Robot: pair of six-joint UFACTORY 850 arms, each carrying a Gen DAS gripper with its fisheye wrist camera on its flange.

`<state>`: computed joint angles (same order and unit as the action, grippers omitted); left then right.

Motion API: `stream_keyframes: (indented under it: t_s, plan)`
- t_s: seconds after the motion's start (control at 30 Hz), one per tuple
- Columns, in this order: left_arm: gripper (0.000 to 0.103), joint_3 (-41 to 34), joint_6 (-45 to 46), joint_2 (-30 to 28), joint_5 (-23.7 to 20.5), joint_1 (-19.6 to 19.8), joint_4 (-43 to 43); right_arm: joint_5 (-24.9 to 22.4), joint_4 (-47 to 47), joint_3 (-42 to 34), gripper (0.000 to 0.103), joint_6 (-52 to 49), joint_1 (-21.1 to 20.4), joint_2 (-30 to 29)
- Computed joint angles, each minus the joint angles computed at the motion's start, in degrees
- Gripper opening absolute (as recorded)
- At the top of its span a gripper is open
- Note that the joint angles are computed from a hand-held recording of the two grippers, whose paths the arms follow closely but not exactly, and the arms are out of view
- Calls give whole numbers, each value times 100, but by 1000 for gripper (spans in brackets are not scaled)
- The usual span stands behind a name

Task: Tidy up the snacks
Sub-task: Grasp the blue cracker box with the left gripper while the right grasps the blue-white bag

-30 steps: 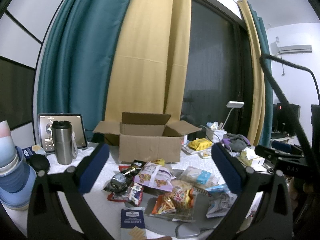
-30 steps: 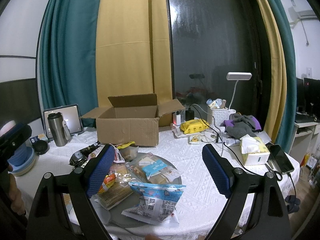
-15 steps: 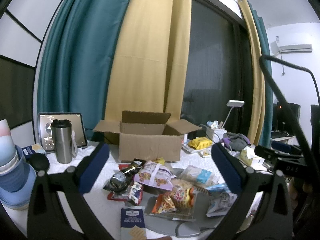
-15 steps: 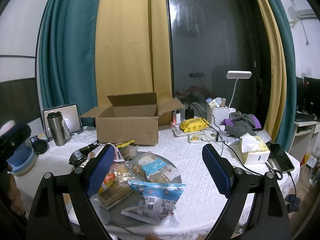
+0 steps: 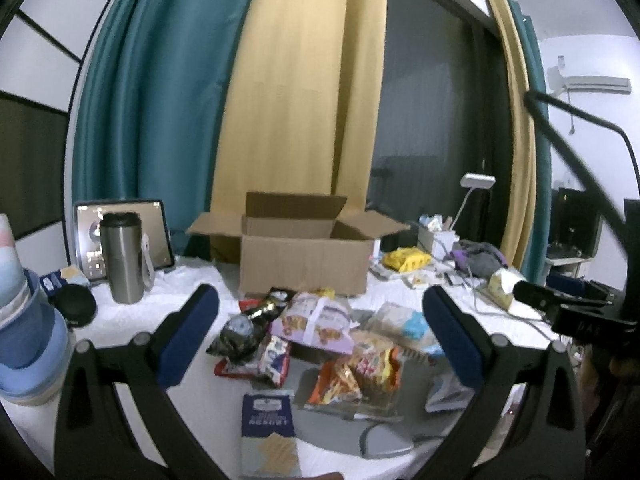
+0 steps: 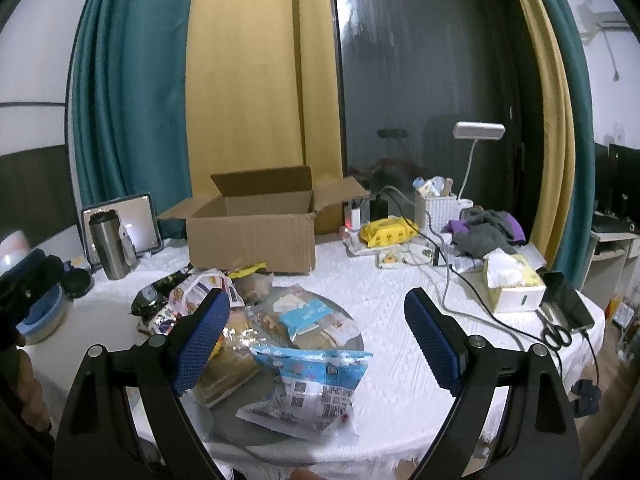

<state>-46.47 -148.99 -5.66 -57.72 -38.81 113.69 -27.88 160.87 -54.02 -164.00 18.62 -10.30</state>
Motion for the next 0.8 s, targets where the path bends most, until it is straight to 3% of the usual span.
stream_keyframes:
  t_s: [0.53,0.8]
  plan:
    - [103,-134,53,-647,1006,456,-442,704,-933,-516,91,1025,1,-802]
    - [102,-292,172,-995,1802,773,-805,948,-1777,-802,91,1911,0,-1179]
